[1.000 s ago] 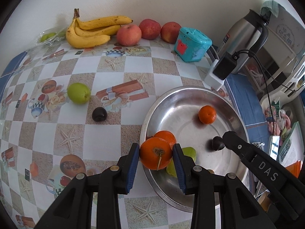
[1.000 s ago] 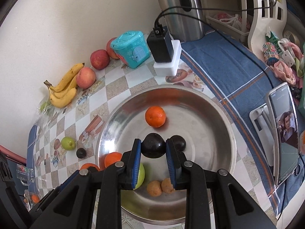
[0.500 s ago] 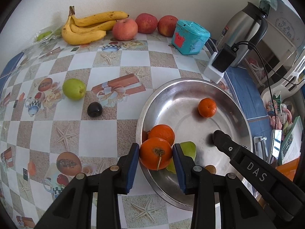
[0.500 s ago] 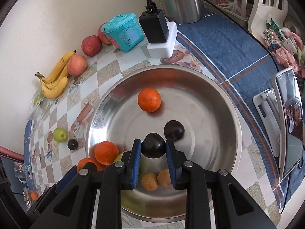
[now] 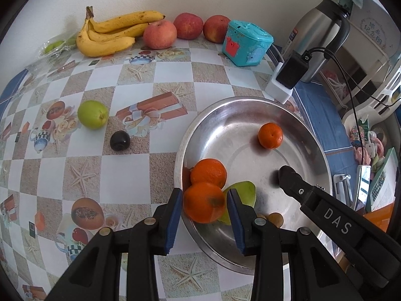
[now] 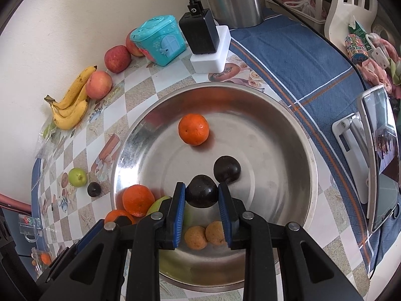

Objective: Organize fruits
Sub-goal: 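Open both tools to release the orange and plum into the plate, then move both open tools away from the plate toward the remaining fruits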

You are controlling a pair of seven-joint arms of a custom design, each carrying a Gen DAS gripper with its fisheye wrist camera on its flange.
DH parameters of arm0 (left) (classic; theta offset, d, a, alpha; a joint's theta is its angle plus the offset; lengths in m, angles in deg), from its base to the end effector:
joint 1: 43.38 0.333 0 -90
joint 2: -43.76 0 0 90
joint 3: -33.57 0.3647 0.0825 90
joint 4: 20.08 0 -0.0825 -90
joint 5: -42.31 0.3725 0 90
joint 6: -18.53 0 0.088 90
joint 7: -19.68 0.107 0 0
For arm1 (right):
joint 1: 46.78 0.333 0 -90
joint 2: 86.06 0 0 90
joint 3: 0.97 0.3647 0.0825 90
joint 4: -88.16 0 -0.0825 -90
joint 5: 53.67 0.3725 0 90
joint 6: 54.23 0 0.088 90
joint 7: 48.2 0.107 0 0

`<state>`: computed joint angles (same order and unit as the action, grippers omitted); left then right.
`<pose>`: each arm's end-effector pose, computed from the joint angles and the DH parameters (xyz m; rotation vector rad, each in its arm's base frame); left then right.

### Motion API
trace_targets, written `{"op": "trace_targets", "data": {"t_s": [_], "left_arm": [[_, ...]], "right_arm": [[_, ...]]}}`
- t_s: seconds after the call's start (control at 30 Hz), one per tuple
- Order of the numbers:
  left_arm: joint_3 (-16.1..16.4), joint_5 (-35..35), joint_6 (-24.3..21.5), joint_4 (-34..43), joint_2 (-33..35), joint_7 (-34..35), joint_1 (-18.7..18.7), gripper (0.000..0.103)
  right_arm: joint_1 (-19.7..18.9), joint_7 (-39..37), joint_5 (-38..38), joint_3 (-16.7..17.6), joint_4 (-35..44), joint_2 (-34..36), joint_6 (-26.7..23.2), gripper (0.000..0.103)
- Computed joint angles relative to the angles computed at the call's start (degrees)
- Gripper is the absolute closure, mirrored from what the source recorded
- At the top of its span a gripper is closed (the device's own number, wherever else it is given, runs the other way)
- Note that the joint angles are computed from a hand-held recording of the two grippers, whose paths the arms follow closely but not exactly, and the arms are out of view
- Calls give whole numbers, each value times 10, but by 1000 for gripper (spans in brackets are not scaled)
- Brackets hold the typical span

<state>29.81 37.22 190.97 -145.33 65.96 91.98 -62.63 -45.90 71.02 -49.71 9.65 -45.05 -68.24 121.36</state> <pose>0.5639 -0.2298 0.3102 -2.0852 2.0786 -0.6260 0.5576 0.1041 0.3107 -1.5017 2.2609 -0.1557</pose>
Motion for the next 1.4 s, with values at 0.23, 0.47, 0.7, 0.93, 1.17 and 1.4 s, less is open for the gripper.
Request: {"op": "trace_targets", "data": {"t_s": [0.23,0.47,0.7,0.93,1.17,1.4], "left_arm": [[6,4,2,0,-1,-1,-5,57],[18,6,0,-1,-2,-17,-8,45],[73,55,-11,1,-1,-80,-45,32],[127,126,-29,1,0,-174,-76,24],[129,164,-30,-5,-7,-241,-54,22],[111,150,-25,-16,-13,-266,-16,21]], "right_arm": [[-5,-2,5,5,1,1,-1,75],[-6,2,8,6,-2,0,4,59],[0,12,3,-1,-3,-1,5,49],[-5,13,1,4,-3,0,7,49],[1,15,-6,1,1,2,5,49],[13,15,-19,-2,10,7,0,49]]}}
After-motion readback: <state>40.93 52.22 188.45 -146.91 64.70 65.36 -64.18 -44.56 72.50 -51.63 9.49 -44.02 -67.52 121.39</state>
